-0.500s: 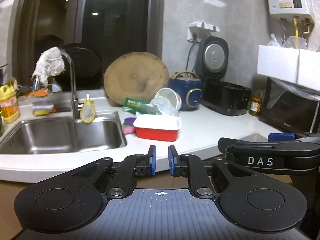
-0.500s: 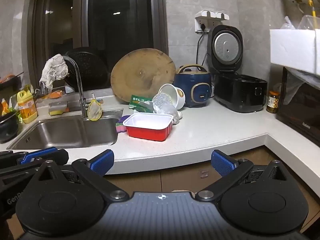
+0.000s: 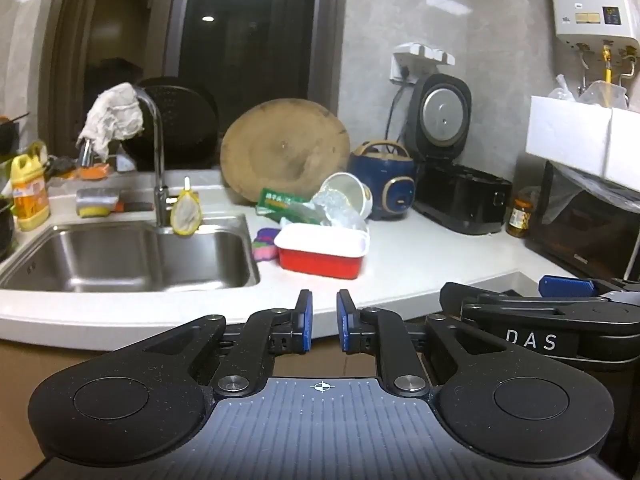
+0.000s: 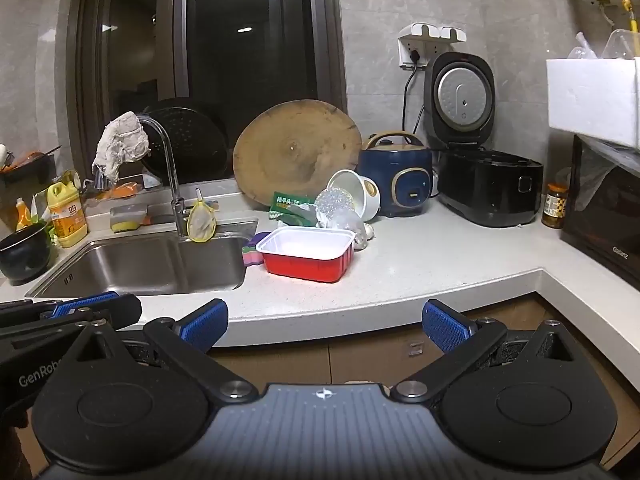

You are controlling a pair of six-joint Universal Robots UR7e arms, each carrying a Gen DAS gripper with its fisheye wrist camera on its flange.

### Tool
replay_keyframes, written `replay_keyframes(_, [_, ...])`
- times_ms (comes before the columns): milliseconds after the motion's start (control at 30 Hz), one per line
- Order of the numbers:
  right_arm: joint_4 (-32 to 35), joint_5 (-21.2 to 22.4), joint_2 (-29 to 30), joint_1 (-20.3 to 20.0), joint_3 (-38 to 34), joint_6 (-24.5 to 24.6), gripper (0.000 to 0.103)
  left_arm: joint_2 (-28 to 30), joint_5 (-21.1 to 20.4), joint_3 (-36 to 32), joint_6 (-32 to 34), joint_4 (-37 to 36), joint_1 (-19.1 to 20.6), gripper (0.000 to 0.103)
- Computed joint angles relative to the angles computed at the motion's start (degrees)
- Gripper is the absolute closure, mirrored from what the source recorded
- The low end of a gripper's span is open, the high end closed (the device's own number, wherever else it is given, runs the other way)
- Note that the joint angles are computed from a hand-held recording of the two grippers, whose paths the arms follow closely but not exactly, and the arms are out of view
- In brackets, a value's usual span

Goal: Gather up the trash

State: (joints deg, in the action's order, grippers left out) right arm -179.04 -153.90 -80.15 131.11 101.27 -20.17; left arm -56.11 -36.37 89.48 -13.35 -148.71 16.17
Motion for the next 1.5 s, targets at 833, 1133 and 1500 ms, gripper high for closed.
replay_keyframes(833, [2.21, -0.77, -0.16, -0.75, 0.38, 1.64, 0.000, -0.28, -2.24, -0.92, -2.66, 3.63, 1.15, 0.086])
replay_keyframes(1133, [2.15, -0.70, -0.24, -0.81, 0.56, 1.68, 0.000, 0.16, -2.54, -1.11, -3.12, 3.80, 1.21, 0.086])
replay_keyframes(1500, [2.72, -0.80, -0.57, -1.22, 0.79, 1.92, 0.000, 0.10, -2.70, -1.25, -3.97, 4.61, 1.19, 0.086])
